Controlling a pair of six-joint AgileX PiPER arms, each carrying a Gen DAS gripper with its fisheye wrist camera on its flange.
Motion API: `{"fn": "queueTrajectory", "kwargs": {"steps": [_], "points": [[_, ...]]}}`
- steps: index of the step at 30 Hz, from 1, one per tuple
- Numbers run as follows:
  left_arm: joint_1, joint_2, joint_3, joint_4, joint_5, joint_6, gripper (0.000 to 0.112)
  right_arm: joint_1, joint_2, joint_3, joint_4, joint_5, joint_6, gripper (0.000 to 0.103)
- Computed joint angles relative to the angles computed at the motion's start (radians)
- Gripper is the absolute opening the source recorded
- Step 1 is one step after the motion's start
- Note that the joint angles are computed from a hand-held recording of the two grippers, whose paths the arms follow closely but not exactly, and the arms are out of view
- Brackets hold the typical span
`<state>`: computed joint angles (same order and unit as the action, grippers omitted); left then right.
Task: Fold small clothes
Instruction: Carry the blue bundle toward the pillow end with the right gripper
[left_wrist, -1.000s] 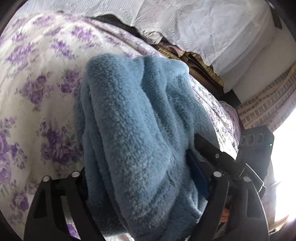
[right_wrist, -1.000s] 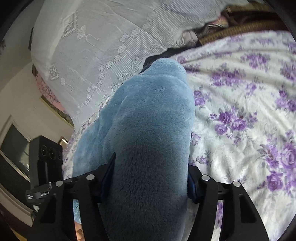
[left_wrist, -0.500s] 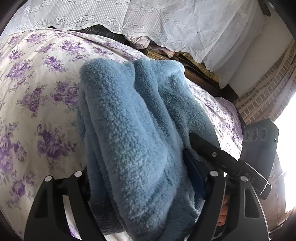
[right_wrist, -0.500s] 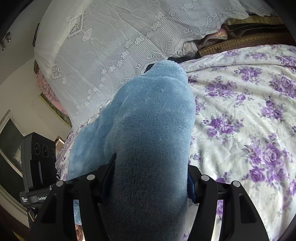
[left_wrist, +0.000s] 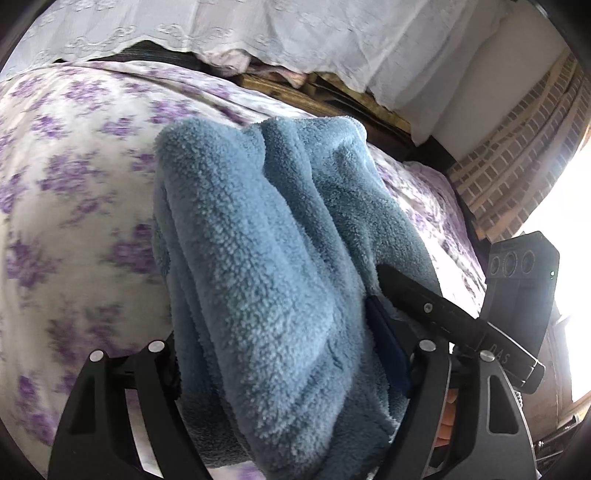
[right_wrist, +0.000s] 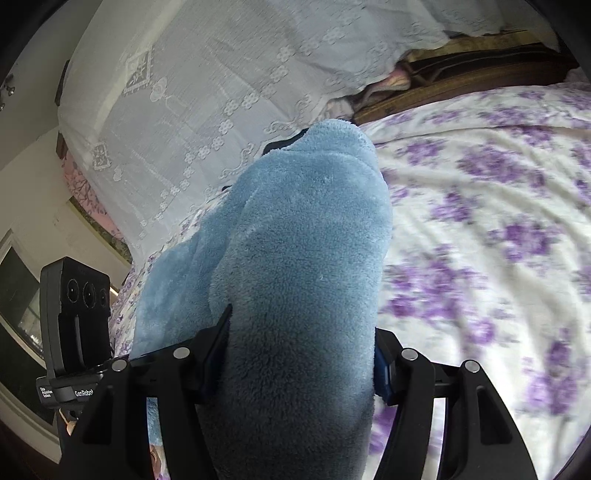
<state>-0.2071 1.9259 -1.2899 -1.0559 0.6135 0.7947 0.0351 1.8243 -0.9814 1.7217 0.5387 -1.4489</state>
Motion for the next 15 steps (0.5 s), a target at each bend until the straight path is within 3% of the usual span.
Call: {"fn": "queueTrajectory", "kwargs": {"steps": [7, 15], "points": [[-0.148, 0.060, -0.147, 0.104, 0.007, -0.183, 0.076, -0.193, -0.086, 0.082, -0.059, 0.078, -0.025, 0.064], [-0.379, 0.262, -0.569, 0.383, 0.076, -0.557, 0.076, -0.530, -0.115, 0.089, -0.190, 0.242, -0.010, 0.064]]}}
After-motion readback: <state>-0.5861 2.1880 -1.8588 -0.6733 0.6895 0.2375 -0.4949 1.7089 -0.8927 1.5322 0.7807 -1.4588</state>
